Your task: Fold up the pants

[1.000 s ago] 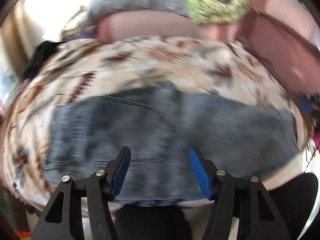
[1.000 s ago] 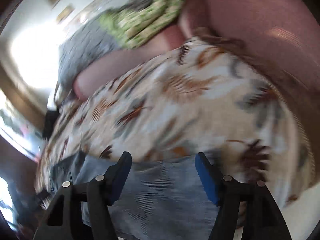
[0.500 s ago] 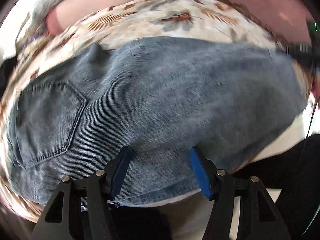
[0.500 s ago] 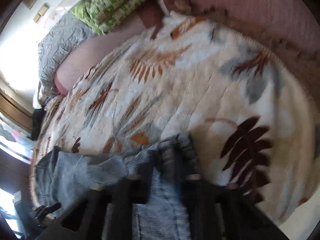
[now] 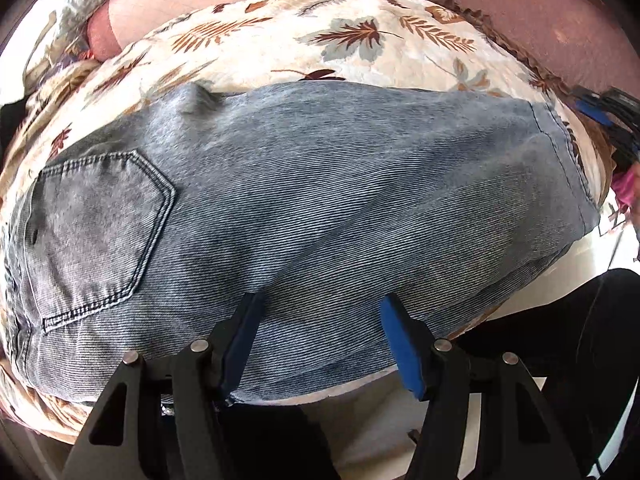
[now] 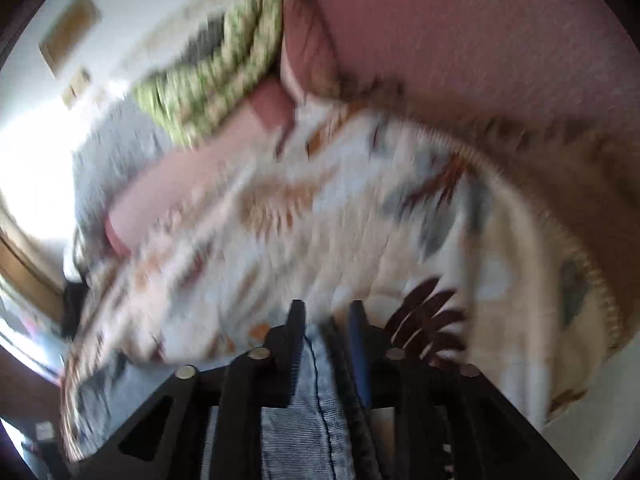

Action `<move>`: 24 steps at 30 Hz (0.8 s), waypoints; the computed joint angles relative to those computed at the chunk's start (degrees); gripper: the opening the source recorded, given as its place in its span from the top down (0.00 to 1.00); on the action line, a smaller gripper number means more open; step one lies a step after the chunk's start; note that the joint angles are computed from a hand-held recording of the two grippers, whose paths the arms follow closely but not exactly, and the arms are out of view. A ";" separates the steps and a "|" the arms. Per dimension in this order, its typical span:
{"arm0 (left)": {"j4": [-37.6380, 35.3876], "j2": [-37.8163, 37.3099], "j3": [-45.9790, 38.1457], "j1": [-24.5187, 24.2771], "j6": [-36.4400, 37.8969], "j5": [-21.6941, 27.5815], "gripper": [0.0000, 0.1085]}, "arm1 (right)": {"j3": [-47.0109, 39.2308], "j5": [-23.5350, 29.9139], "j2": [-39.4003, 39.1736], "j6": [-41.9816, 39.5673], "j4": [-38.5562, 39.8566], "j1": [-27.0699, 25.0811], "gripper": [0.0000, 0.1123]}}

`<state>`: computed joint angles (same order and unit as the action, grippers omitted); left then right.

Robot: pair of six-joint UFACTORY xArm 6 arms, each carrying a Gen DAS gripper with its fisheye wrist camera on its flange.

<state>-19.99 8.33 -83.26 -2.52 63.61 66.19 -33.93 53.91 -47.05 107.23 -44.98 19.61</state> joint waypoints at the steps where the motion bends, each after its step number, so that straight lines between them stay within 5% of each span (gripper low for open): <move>1: -0.33 0.62 -1.21 0.40 -0.20 1.29 0.42 | 0.01 -0.21 -0.93 0.41 -0.01 1.22 0.74; 3: -0.68 1.74 -3.19 0.79 -0.99 2.17 0.42 | -0.86 -4.00 -0.30 -5.97 4.15 2.07 0.74; 6: -2.75 1.74 -3.97 0.95 -2.16 0.99 0.42 | -8.09 -1.13 8.93 -14.10 7.47 7.68 0.74; 10: -0.15 2.86 -3.88 -0.58 -2.62 -2.36 0.42 | -12.83 -4.32 18.87 -16.43 10.51 10.24 0.74; 13: 0.41 -0.06 1.27 -0.25 1.76 -5.59 0.42 | -14.87 -3.89 24.95 -24.32 21.45 11.01 0.73; 19: 0.63 -0.67 0.53 1.40 3.18 -0.78 0.42 | -9.90 -1.35 17.96 -24.59 29.92 13.26 0.76; 21: -1.35 1.37 -4.02 2.03 0.98 3.25 0.42 | -7.28 -2.42 13.22 -20.53 27.51 14.12 0.75; 24: -5.22 1.44 -7.05 2.96 1.37 6.71 0.42 | -5.69 4.28 6.52 -10.39 20.88 16.03 0.75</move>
<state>-25.21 9.77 -90.31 0.44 64.98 72.90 -39.62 58.19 -40.53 96.84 -24.10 35.64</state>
